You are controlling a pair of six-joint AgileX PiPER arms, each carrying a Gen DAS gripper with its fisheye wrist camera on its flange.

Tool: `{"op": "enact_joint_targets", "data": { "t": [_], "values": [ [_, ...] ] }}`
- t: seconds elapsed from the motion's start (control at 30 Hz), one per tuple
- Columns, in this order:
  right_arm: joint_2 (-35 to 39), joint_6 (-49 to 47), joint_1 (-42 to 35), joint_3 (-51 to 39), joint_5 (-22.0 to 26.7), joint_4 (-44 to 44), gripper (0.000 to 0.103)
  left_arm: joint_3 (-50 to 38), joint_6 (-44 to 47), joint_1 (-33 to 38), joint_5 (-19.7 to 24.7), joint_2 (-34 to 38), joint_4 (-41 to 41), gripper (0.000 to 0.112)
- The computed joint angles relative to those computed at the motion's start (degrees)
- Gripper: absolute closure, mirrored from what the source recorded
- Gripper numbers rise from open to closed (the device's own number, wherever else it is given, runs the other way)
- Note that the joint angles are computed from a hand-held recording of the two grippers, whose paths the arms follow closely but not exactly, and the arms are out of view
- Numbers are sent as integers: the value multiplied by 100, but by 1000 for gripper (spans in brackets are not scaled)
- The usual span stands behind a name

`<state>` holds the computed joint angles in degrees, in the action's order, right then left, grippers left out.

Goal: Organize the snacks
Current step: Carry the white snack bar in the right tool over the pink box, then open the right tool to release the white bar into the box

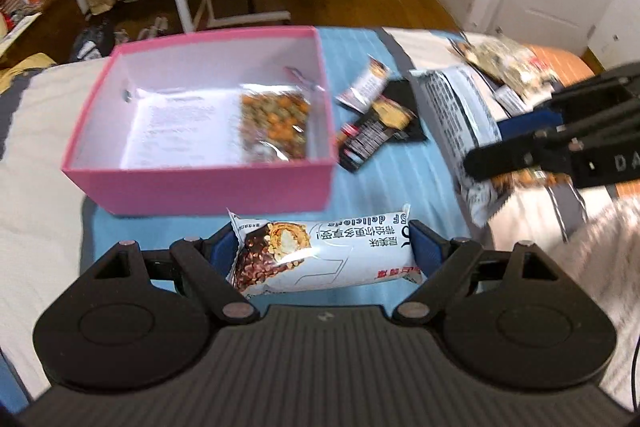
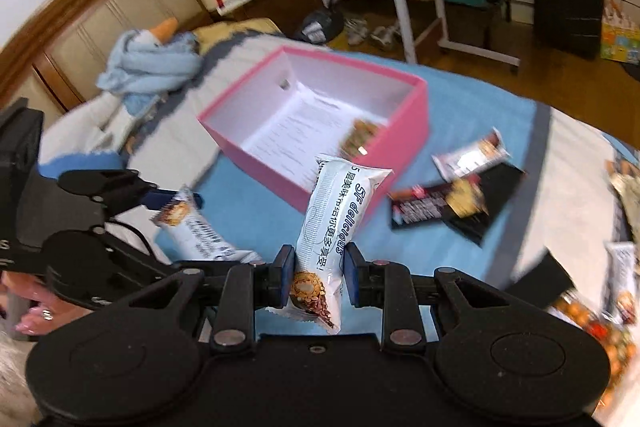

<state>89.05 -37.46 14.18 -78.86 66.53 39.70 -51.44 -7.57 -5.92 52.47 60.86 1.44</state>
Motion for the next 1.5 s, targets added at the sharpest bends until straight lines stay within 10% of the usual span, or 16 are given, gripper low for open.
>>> {"op": "enact_joint_targets", "data": {
  "t": [0.27,0.9,1.2,1.5],
  "values": [
    [1160,609,896,-1165,-830,-462,72,-308,1671,1711,-1037,1163,-1236,27],
    [4057,1662,1964,-4158,-893,-1962,72,-2196,2183,2742,-1974,4466,-1735,26],
    [3971,1508,1918,-3858,-1275,-1791,62,-2089,1022,2291,-2226,4467,-375,22],
    [2685,1361,1358,-2897,-1316,-1352,53,-1258,1451,2357,-2564,3310,-704,22]
  ]
}}
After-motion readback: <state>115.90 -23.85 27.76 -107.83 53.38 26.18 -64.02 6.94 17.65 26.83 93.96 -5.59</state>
